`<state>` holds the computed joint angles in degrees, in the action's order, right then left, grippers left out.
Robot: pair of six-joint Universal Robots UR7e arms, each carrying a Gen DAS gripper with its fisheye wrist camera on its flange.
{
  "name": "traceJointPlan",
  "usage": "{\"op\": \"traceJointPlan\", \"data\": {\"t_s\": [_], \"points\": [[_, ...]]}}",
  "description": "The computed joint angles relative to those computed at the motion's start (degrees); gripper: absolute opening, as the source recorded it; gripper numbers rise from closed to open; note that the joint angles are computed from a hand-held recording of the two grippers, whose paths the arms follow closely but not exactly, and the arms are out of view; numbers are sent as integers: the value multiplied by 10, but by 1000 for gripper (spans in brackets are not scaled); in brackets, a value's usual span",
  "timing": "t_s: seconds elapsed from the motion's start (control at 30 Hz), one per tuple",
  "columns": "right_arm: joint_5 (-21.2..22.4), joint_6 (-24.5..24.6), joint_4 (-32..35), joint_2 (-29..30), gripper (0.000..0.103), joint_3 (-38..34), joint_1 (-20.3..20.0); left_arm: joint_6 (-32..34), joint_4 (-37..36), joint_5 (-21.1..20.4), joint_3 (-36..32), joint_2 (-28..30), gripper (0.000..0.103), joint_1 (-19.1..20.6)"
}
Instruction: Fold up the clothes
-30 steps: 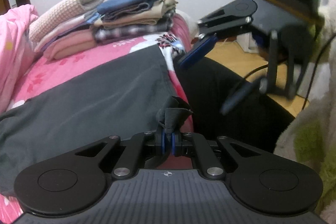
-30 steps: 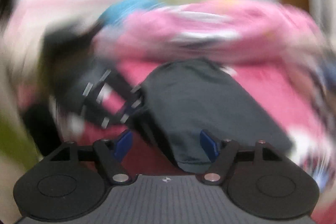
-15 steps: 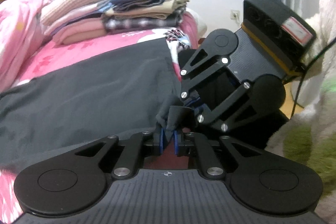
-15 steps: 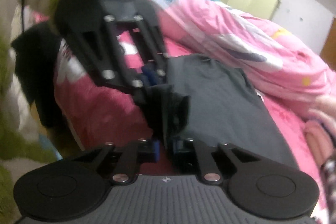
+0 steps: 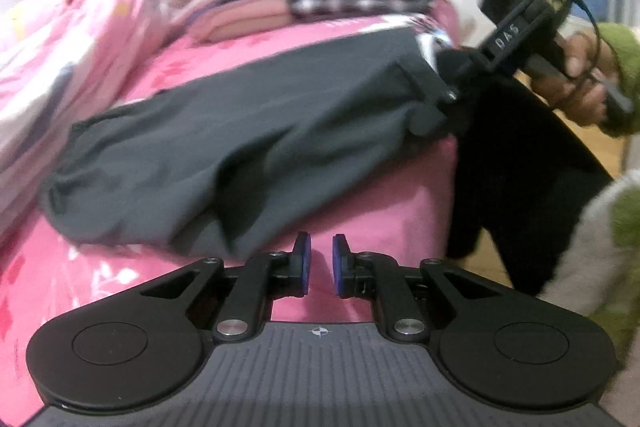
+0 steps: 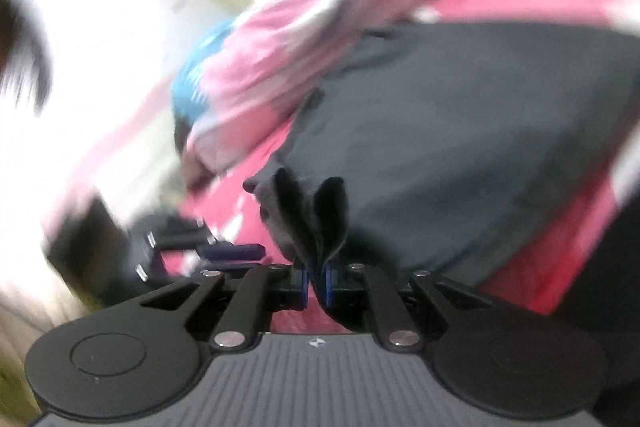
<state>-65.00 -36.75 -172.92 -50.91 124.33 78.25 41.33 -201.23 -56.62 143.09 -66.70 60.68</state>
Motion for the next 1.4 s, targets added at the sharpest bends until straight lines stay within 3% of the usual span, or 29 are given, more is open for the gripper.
{"op": "traceJointPlan", "data": {"t_s": [0.07, 0.17, 0.3, 0.43, 0.53, 0.6, 0.73, 0.83, 0.9, 0.97, 1.03, 1.07, 1.17, 1.23, 1.3, 1.33, 1.4], "points": [[0, 66, 25, 3, 7, -14, -8, 2, -32, -2, -5, 8, 11, 3], [-1, 122, 40, 12, 7, -22, -12, 5, -66, -2, -15, 21, 11, 4], [1, 143, 20, 14, 9, -10, -15, 5, -87, 11, -35, 43, 13, 5], [-20, 133, -27, 20, 10, 3, -8, 16, -108, 34, -67, 83, 13, 16], [-62, 102, -83, 9, 18, 27, 8, 6, -100, 28, -81, 88, 13, 27], [-105, 55, -149, -6, 37, 55, 26, 2, -94, 22, -84, 86, 13, 30], [-138, -39, -311, -16, 38, 103, 45, 6, -91, 23, -85, 88, 13, 29], [-94, -83, -384, -10, 34, 114, 46, 5, -84, 21, -88, 86, 13, 31], [-27, -125, -359, -13, 34, 113, 38, -1, -77, 23, -90, 85, 14, 31], [-12, -175, -302, -9, 33, 99, 44, -9, -68, 27, -92, 81, 17, 29], [-34, -212, -260, 7, 31, 78, 55, -19, -49, 37, -93, 71, 17, 26], [-72, -211, -256, 24, 29, 62, 63, -27, -33, 44, -92, 59, 17, 23], [-144, -205, -264, 69, 12, 26, 71, -36, 30, 80, -87, -3, 17, 9], [-126, -198, -249, 60, 11, 26, 62, 12, 5, 139, -80, -24, 18, -16], [-121, -197, -245, 60, 11, 26, 58, 102, -78, 199, -81, -16, 18, -38], [-114, -199, -249, 63, 11, 26, 53, 134, -105, 216, -84, -16, 18, -45], [-106, -200, -247, 59, 11, 29, 46, 130, -110, 204, -78, -18, 18, -45]]}}
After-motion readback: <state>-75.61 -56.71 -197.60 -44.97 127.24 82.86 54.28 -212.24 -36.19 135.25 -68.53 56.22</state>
